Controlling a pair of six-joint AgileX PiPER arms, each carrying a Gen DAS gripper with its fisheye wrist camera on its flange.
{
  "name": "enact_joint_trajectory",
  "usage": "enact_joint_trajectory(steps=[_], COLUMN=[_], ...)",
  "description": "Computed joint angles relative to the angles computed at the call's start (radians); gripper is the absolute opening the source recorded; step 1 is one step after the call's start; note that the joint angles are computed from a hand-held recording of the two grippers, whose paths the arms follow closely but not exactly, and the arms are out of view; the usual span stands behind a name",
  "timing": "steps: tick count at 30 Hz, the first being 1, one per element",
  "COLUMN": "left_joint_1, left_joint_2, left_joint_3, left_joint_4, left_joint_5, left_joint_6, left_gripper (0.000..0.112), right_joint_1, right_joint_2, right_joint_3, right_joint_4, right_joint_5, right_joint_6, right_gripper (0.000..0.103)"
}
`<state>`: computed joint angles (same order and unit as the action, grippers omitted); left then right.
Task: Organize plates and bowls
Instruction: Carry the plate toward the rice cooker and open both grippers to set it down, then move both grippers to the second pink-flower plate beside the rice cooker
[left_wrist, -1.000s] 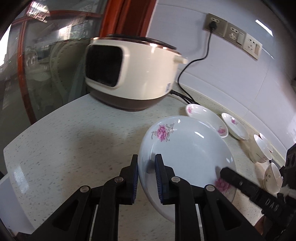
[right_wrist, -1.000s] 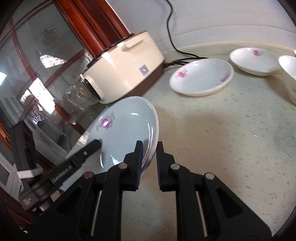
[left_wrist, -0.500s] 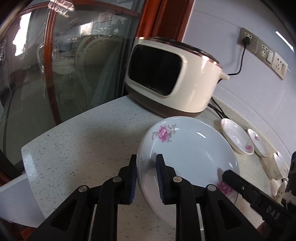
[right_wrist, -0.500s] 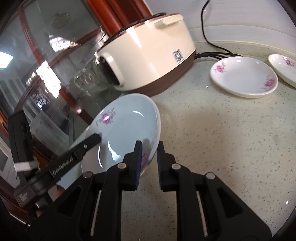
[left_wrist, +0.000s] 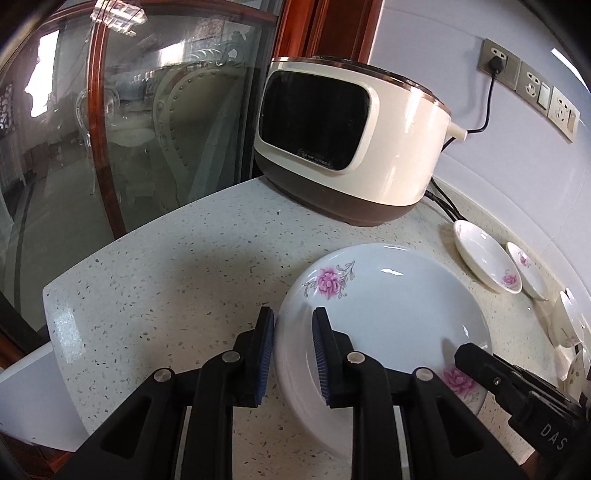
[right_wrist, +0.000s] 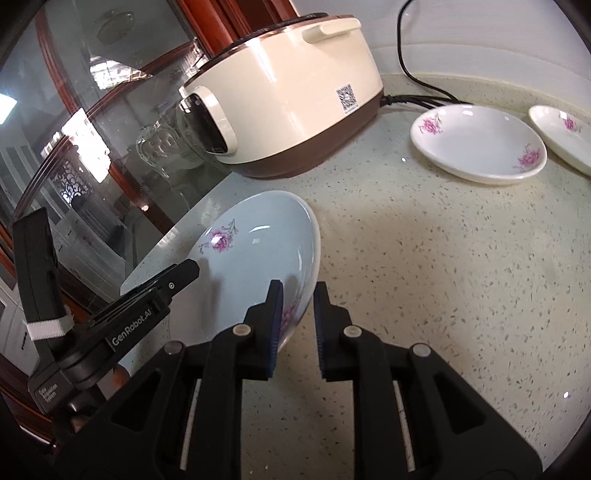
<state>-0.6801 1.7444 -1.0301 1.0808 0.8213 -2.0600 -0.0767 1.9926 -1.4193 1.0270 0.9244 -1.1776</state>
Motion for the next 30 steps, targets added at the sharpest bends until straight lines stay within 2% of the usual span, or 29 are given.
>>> enact_joint_trajectory(steps=[3, 6, 7, 8, 9, 10, 11, 14, 21, 24, 26, 28, 30], left_joint_1=[0.0, 0.014, 0.016, 0.016, 0.014, 0.014, 0.011, -0.006, -0.003, -0.005, -0.011, -0.024, -0.041], left_joint_2=[0.002, 0.002, 0.002, 0.002, 0.002, 0.003, 0.005, 0.007, 0.008, 0.007, 0.013, 0.018, 0.025], left_joint_3=[-0.003, 0.0, 0.0, 0.001, -0.001, -0.002, -0.006, -0.01, -0.011, -0.014, -0.023, -0.032, -0.046], left_joint_4=[0.001, -0.015, -0.021, -0.025, -0.029, -0.033, -0.038, -0.023, -0.021, -0.023, -0.028, -0.018, -0.012], left_joint_5=[-0.003, -0.041, -0.042, -0.038, -0.035, -0.029, -0.017, 0.011, 0.009, 0.013, 0.028, 0.053, 0.081], left_joint_6=[0.014, 0.031, 0.034, 0.033, 0.034, 0.034, 0.035, 0.026, 0.028, 0.03, 0.039, 0.036, 0.038], left_gripper=[0.023, 0.026, 0.027, 0.03, 0.034, 0.044, 0.055, 0.066, 0.068, 0.069, 0.069, 0.07, 0.071], right_joint_1=[-0.001, -0.003, -0.008, -0.017, -0.028, -0.042, -0.055, -0.09, -0.11, -0.101, -0.095, -0.095, -0.097], right_joint_2=[0.024, 0.043, 0.051, 0.054, 0.05, 0.041, 0.03, 0.018, 0.03, 0.001, -0.037, -0.061, -0.069], right_joint_3=[-0.039, -0.068, -0.079, -0.08, -0.072, -0.056, -0.038, -0.018, -0.027, 0.011, 0.064, 0.105, 0.114], right_joint_4=[-0.039, -0.07, -0.069, -0.047, -0.02, 0.021, 0.056, 0.121, 0.117, 0.16, 0.219, 0.3, 0.331], right_joint_5=[0.024, 0.04, 0.051, 0.055, 0.051, 0.038, 0.025, 0.025, 0.03, -0.027, -0.102, -0.154, -0.181], right_joint_6=[0.063, 0.123, 0.138, 0.134, 0.124, 0.101, 0.078, 0.05, 0.083, 0.014, -0.08, -0.186, -0.222], right_gripper=[0.023, 0.026, 0.035, 0.051, 0.057, 0.061, 0.061, 0.061, 0.062, 0.067, 0.082, 0.088, 0.089])
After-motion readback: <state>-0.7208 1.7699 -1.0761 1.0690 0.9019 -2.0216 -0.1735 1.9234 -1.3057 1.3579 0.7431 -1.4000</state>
